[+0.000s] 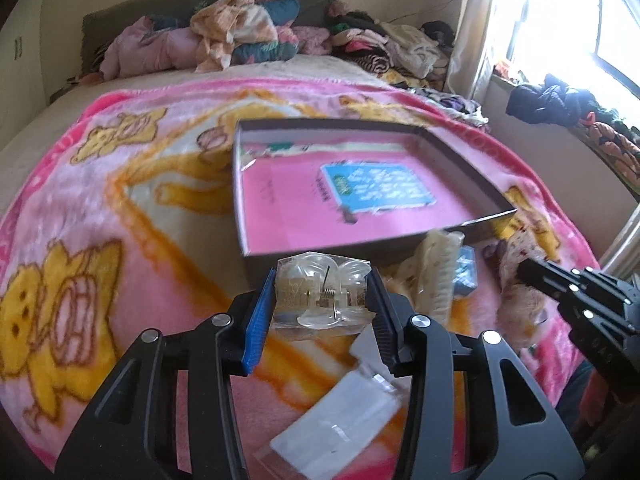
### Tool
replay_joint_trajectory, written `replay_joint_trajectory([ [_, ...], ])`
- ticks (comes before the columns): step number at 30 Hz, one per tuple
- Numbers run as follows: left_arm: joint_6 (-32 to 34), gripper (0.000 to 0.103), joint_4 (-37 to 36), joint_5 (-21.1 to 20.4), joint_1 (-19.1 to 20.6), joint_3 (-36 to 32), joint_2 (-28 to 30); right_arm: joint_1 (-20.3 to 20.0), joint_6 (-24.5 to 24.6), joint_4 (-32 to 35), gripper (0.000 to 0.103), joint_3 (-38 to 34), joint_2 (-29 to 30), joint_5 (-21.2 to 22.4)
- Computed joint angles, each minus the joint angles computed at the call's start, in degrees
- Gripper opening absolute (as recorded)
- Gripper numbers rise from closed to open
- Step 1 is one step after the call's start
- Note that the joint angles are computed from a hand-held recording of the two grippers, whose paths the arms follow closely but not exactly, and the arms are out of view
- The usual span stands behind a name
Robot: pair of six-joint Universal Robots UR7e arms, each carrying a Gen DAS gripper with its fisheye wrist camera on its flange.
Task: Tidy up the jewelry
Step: 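Carry both clips into the grey box and open both tools to release them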
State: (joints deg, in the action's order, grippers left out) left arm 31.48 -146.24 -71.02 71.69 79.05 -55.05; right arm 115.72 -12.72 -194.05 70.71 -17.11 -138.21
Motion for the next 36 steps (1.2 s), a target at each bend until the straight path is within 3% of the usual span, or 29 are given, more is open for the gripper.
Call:
replay_joint_trajectory([
  [16, 0.86, 0.036, 0.00, -1.15, -2.79, -2.48, 2.85, -0.28, -2.62, -5.72, 0.006, 0.96, -2.51, -1.33],
  [36, -1.11, 0.036, 0.89, 0.56, -3.19, -12.53, 11.01, -2.86, -6.25, 1.47, 0.006, -9.79, -0.89, 0.81],
])
